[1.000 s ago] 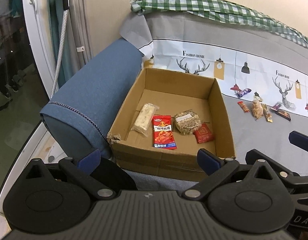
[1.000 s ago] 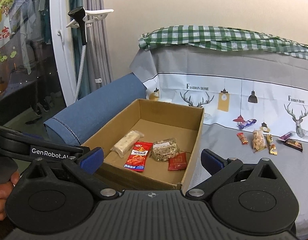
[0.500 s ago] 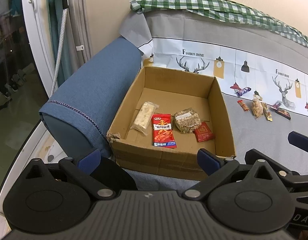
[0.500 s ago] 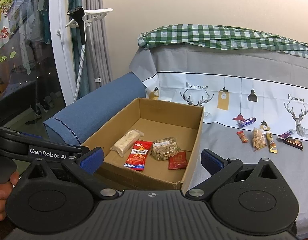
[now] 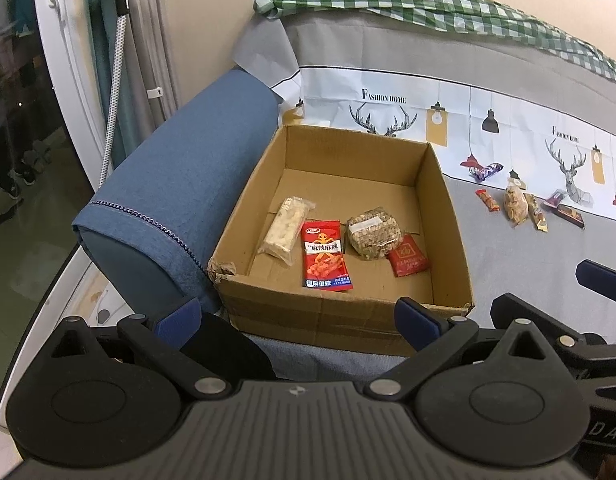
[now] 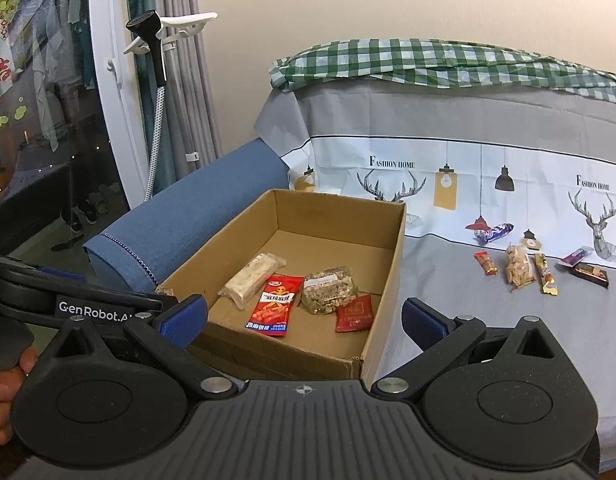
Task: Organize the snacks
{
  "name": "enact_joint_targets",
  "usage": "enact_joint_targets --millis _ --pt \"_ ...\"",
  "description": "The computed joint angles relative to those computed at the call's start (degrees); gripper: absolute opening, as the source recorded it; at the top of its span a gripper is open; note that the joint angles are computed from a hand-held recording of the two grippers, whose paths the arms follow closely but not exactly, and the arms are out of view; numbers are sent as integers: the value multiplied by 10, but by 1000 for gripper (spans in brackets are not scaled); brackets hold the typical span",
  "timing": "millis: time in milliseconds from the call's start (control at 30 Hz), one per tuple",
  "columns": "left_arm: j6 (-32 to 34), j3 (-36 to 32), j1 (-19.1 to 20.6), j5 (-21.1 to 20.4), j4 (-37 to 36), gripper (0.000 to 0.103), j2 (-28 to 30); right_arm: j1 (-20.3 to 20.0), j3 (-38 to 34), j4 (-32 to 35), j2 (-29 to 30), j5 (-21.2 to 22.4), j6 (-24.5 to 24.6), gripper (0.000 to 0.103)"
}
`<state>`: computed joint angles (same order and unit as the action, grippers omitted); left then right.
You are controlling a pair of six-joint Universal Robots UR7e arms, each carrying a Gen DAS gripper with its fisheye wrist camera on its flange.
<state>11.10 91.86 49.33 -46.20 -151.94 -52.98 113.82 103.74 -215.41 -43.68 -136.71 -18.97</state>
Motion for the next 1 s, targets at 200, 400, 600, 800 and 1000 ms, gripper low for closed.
enact_joint_targets --millis 200,400,600,800,1000 --pt "7 -11 1 1 14 103 10 -6 4 4 -3 3 15 102" --pt "12 -25 0 4 22 103 26 -16 11 8 -9 10 31 102" --pt "6 -50 -1 5 62 103 48 -30 22 0 -16 16 50 102" --pt "-3 -102 -5 -7 98 103 89 -53 30 -62 -21 -6 53 102" --pt "3 -206 -17 -40 138 103 170 -95 56 -120 -51 -43 52 102"
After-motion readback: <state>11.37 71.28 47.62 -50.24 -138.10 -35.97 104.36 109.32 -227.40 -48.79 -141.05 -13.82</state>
